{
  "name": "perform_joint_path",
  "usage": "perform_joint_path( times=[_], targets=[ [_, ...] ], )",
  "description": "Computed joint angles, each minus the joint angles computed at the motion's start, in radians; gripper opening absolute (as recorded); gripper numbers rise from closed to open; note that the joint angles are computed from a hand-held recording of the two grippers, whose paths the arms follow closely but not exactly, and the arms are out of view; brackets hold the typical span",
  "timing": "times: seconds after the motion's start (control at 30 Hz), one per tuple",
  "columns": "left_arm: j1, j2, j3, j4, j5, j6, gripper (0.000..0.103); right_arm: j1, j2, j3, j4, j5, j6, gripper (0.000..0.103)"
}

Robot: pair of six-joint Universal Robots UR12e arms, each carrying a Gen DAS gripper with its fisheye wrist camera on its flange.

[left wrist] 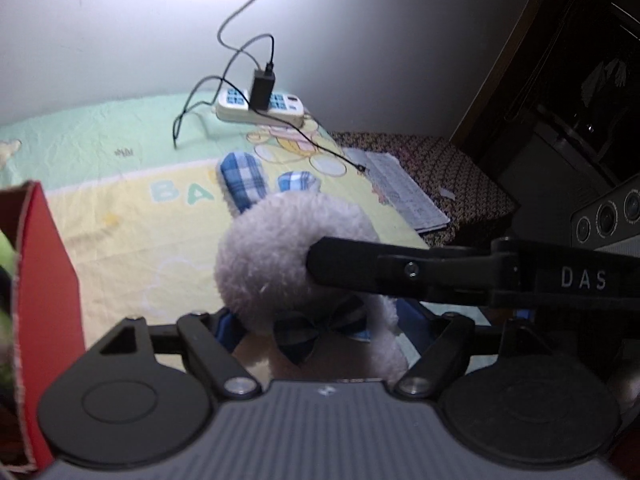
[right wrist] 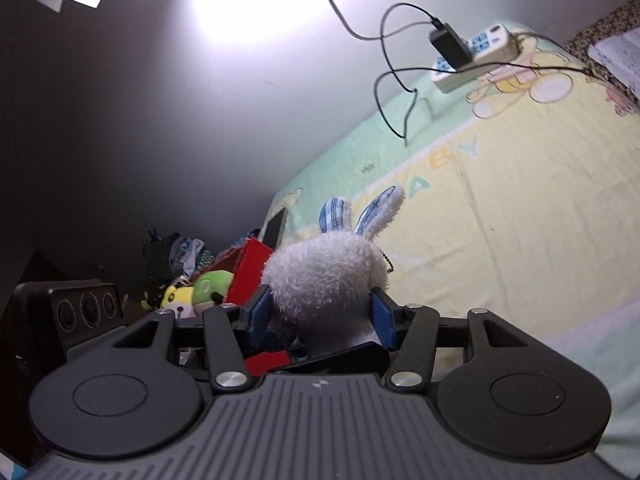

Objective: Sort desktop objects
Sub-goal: 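Lift the bunny with the right tool and carry it over the red box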

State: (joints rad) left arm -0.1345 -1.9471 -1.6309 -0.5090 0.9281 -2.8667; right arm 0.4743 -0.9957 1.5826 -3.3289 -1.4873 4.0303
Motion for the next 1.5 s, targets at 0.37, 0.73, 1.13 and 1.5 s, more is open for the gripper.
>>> perform_joint_path(
  times=[0.37,0.73,1.13,1.5],
  targets=[
    [0.130,0.069,-0.081,0.247,0.038,-0.024,0.080,0.060,0.154,-0.285,-0.072,0.063,-0.137,0.056],
    [0.200,0.027,-0.088,0.251,0.105,0.068,0.079,0.106,0.321,-0.559,0.077,0.095,-0.403,0.054],
    [0.225,0.038,-0.131,0.168,0.034,0.231,0.079,0.136,0.305,-0.524,0.163,-0.004,-0.470,0.053],
    [0.280,0.069,-0.149,0.189,-0.074,0.227,0.089,0.147,0.260,-0.482,0.130,-0.064,-0.366,0.062]
  ],
)
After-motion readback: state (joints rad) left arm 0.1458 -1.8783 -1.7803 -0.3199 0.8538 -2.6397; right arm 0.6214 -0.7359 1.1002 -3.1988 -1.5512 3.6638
